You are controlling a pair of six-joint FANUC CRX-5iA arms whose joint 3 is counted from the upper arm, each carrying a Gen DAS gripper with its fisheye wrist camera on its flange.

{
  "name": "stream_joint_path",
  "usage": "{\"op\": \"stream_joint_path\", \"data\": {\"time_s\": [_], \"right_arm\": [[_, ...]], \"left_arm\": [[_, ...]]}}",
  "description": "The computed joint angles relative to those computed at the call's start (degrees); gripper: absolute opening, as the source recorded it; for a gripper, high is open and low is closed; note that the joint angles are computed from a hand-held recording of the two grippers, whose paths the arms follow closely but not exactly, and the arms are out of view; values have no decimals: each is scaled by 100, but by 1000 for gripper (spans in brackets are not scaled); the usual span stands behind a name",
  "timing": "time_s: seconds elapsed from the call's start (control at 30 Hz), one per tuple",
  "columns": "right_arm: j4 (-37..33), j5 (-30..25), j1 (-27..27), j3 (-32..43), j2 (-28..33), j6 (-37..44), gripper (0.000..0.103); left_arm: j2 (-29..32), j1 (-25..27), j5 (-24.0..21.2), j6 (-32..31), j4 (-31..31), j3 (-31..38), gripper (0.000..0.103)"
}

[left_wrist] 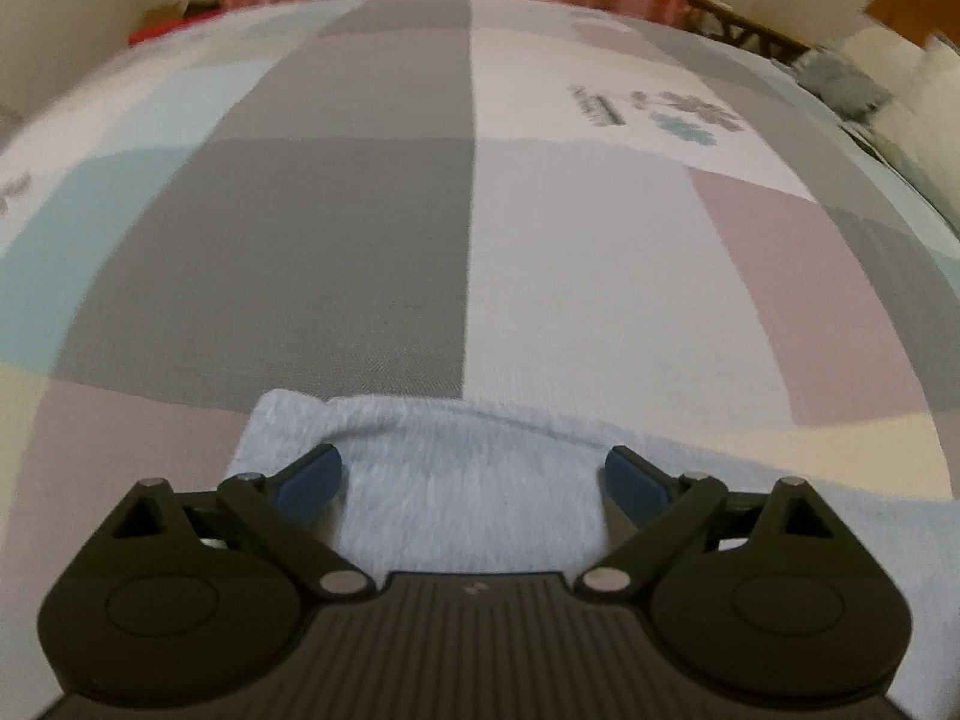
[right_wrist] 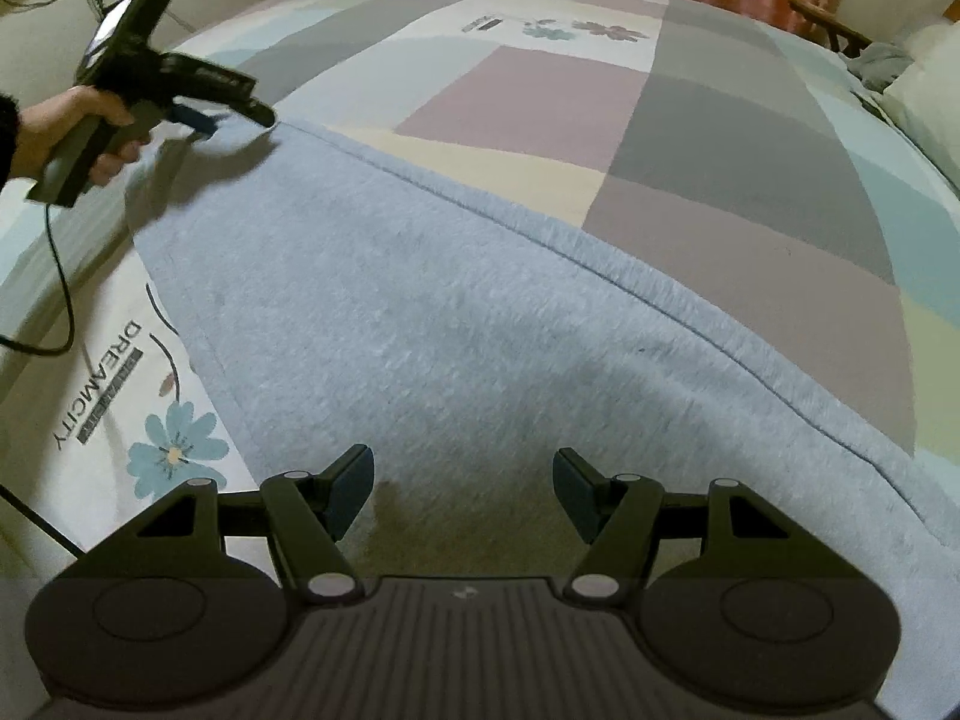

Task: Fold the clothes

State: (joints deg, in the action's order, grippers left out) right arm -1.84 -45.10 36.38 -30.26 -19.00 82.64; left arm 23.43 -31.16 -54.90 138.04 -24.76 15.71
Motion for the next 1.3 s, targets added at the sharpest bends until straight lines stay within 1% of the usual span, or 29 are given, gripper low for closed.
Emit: {"op": "stream_joint_path", "data": {"time_s": [0.07, 0.17, 0.2, 0.3, 0.33, 0.37, 0.4, 0.5, 0.53, 0.6, 0.63, 0.7, 0.73, 0.77, 0.83, 0.87, 0.9, 0.97, 1.07, 1.13, 1.2, 1.27, 1.3], "right_arm": [[-121, -25, -27, 46, -32, 97, 71], [-343, -22, -20, 107, -47, 321, 71], [-398, 34, 29, 112, -31, 415, 71], [-659, 275, 185, 205, 137, 889, 68], [-722, 298, 241, 295, 288, 1046, 66], [-643, 358, 343, 343, 448, 1082, 62], [-497, 486, 455, 341, 584, 1069, 61], [185, 934, 679, 256, 1006, 1002, 60], [197, 1058, 615, 292, 1073, 1005, 60], [222, 979, 455, 535, 1260, 795, 60], [121, 886, 352, 691, 1329, 770, 60], [-316, 730, 119, 915, 1245, 961, 60], [-365, 733, 57, 908, 1131, 990, 61], [-249, 762, 29, 845, 1007, 895, 64], [216, 794, -4, 703, 900, 434, 64], [385, 744, -60, 695, 948, 228, 64], [582, 691, -102, 687, 1018, -26, 64], [1023, 577, -143, 662, 1183, -644, 64], [1579, 502, -135, 483, 1116, -1478, 64], [2192, 416, -46, 233, 984, -2307, 64], [2343, 226, -84, 180, 988, -2857, 64], [2285, 97, -185, 220, 1111, -3196, 64], [2210, 144, -245, 227, 1173, -3234, 64]], "left_arm": [[-271, -255, 93, 77, -140, -238, 94], [-460, -624, 125, -7, -269, -464, 94], [-438, -779, 66, -75, -358, -476, 94], [-256, -881, -39, -336, -251, -464, 94], [-178, -899, -112, -419, -236, -450, 98], [-238, -958, -40, -302, -383, -560, 98], [-327, -934, 142, -242, -416, -709, 98], [-418, -816, 210, -412, -353, -828, 98], [-477, -782, 235, -473, -308, -898, 98], [-597, -724, 251, -562, -272, -1031, 98], [-657, -695, 258, -607, -255, -1097, 98], [-783, -657, 275, -537, -203, -1238, 98], [-842, -648, 285, -496, -168, -1309, 98], [-863, -679, 259, -503, -216, -1324, 98], [-885, -714, 124, -540, -240, -1316, 98], [-909, -696, 99, -484, -192, -1321, 98], [-915, -708, 62, -416, -227, -1280, 93], [-879, -824, 40, -355, -463, -1083, 93], [-837, -757, 634, -847, -123, -975, 93], [-622, -685, 1087, -1309, 305, -790, 93], [-288, -605, 1541, -1869, 930, -579, 93], [131, -626, 1652, -2078, 1247, -211, 93], [382, -675, 1509, -2050, 1230, 72, 93]]}}
